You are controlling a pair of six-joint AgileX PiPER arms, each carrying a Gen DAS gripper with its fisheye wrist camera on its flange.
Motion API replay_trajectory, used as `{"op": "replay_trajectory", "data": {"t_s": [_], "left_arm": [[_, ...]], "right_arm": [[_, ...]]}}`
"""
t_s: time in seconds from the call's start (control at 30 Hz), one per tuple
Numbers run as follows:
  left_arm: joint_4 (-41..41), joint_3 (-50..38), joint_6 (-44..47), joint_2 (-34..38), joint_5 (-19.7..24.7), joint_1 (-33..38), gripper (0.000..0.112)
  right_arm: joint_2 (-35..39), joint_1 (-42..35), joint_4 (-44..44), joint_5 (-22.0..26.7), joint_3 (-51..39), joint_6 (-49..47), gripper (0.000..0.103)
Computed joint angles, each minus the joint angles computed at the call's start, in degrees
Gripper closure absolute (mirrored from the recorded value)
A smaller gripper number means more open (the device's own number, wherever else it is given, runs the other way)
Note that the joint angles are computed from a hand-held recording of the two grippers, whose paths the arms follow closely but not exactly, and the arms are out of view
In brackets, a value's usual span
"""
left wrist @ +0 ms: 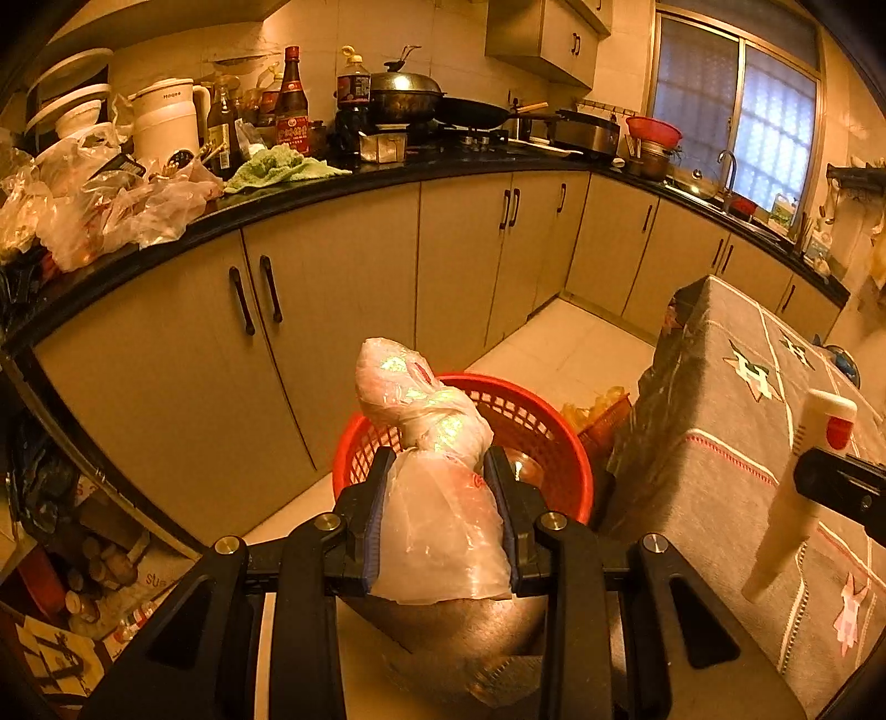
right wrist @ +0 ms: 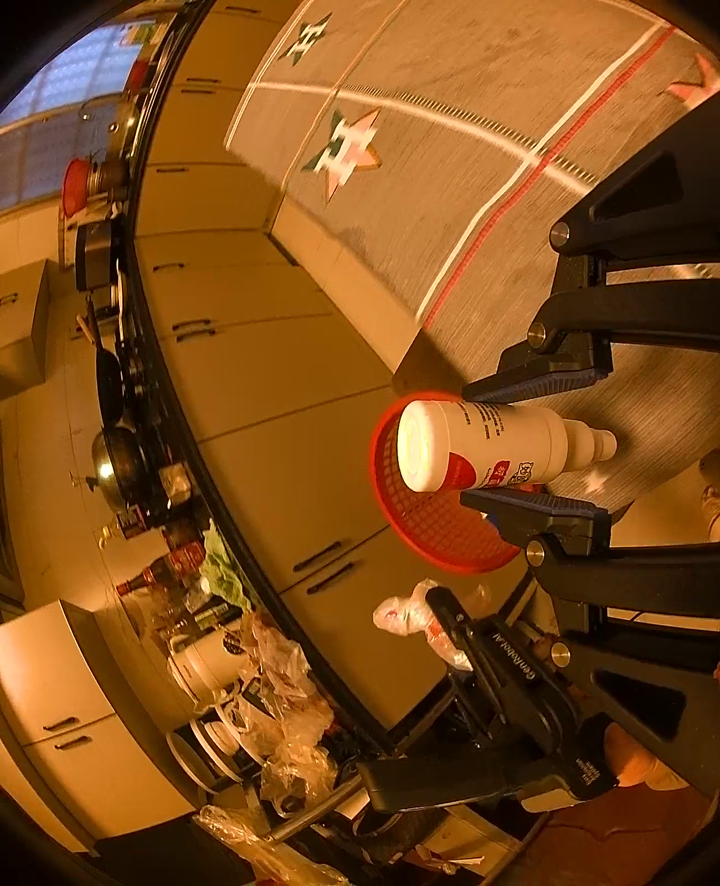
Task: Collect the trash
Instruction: 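Carry the plastic bag and white bottle over the red wastebasket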
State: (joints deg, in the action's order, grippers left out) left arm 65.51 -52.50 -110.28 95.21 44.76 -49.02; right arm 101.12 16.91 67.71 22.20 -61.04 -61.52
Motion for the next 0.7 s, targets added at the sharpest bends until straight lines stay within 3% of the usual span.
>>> {"op": "replay_trajectory", "data": {"t_s": [0.7], "left_arm": [[1.76,-2.57,5.40,3.70,-4.01,6.77,0.081]], "right_arm": [[13.36,4.69,-10.41,2.52,-17.88,14.68,0.070]]}}
